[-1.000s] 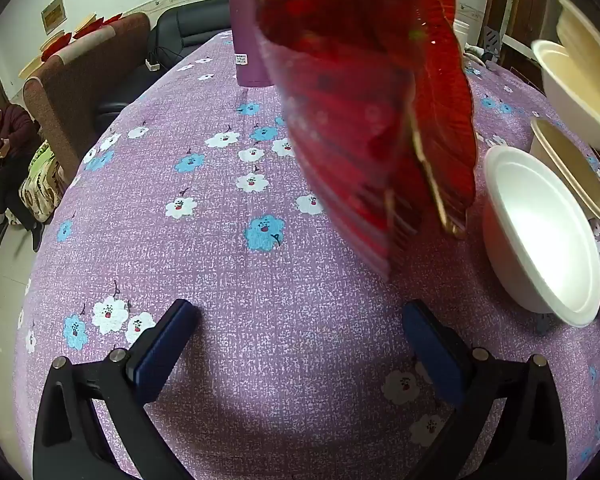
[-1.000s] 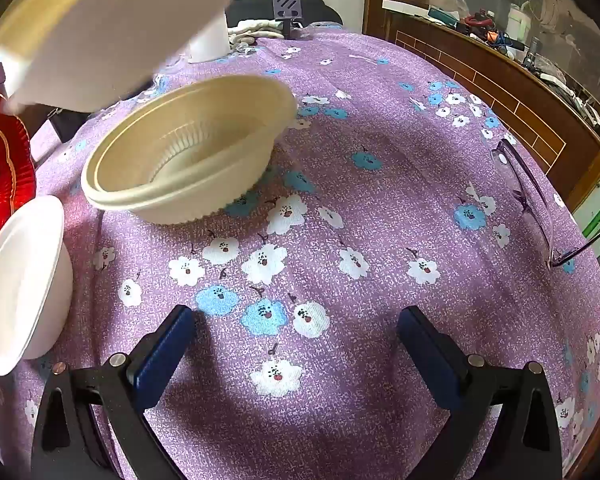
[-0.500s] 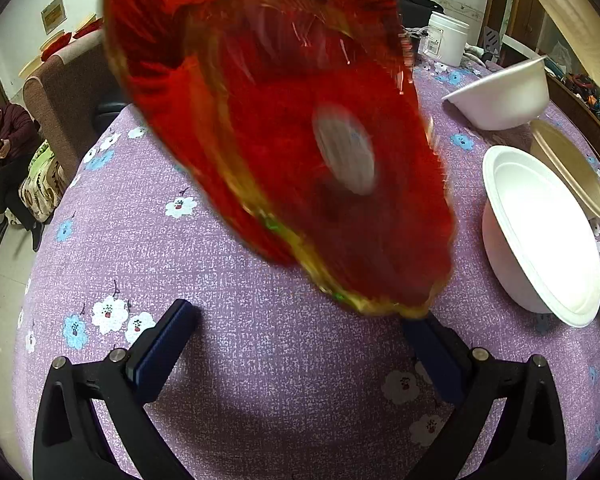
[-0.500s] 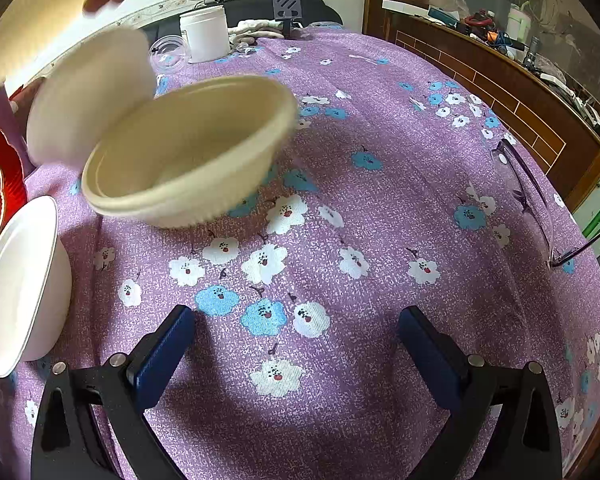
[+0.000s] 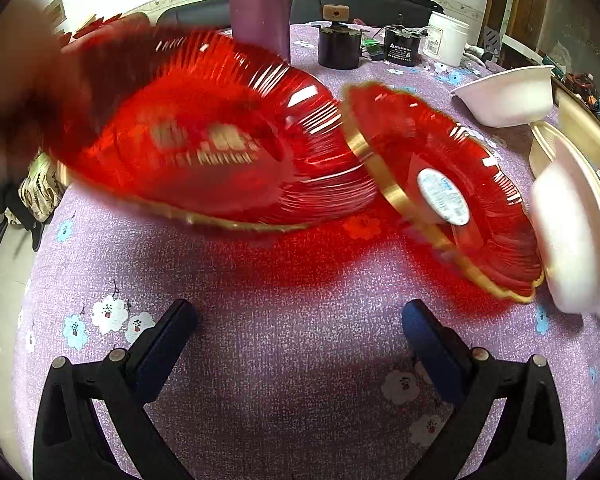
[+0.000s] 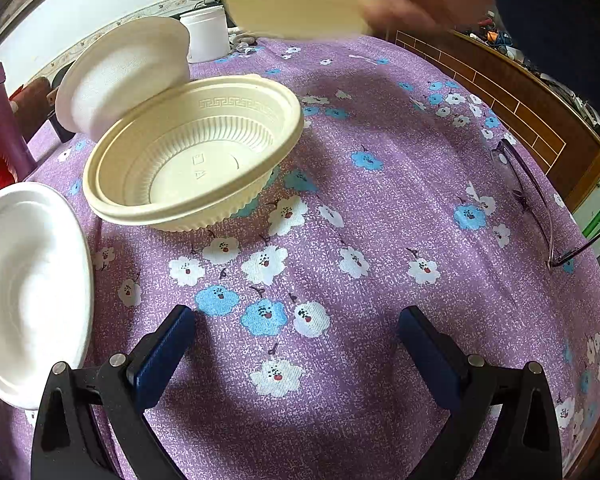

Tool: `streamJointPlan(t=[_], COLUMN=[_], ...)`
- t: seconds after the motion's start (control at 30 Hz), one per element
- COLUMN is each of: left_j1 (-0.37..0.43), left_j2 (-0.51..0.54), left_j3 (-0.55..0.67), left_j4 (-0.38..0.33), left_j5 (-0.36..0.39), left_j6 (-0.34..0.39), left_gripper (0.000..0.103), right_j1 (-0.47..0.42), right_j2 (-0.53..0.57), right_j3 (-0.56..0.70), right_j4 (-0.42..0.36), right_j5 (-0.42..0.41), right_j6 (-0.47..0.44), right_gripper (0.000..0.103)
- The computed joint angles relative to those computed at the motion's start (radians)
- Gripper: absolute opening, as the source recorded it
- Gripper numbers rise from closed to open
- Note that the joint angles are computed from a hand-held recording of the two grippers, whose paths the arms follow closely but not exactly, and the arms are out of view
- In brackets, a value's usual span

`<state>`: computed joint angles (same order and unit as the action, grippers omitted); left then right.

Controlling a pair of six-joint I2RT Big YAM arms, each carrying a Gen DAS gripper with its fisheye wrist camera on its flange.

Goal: Organize plates and bowls

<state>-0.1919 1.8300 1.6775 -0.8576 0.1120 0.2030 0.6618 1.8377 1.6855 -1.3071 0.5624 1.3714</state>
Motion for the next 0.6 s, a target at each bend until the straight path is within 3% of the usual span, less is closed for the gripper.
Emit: streamJointPlan(t=[0.6], left_j1=[0.006], left_j2=[-0.002], left_j3=[-0.004], left_j4=[0.001], left_j5=[0.004], left_j6=[0.005], left_gripper=[0.103], right_j1=[-0.001], right_j2=[-0.001], right_j3=[0.000], right_j4=[0.000], right_j5=[0.000], right_j6=[-0.001], right_gripper=[0.102])
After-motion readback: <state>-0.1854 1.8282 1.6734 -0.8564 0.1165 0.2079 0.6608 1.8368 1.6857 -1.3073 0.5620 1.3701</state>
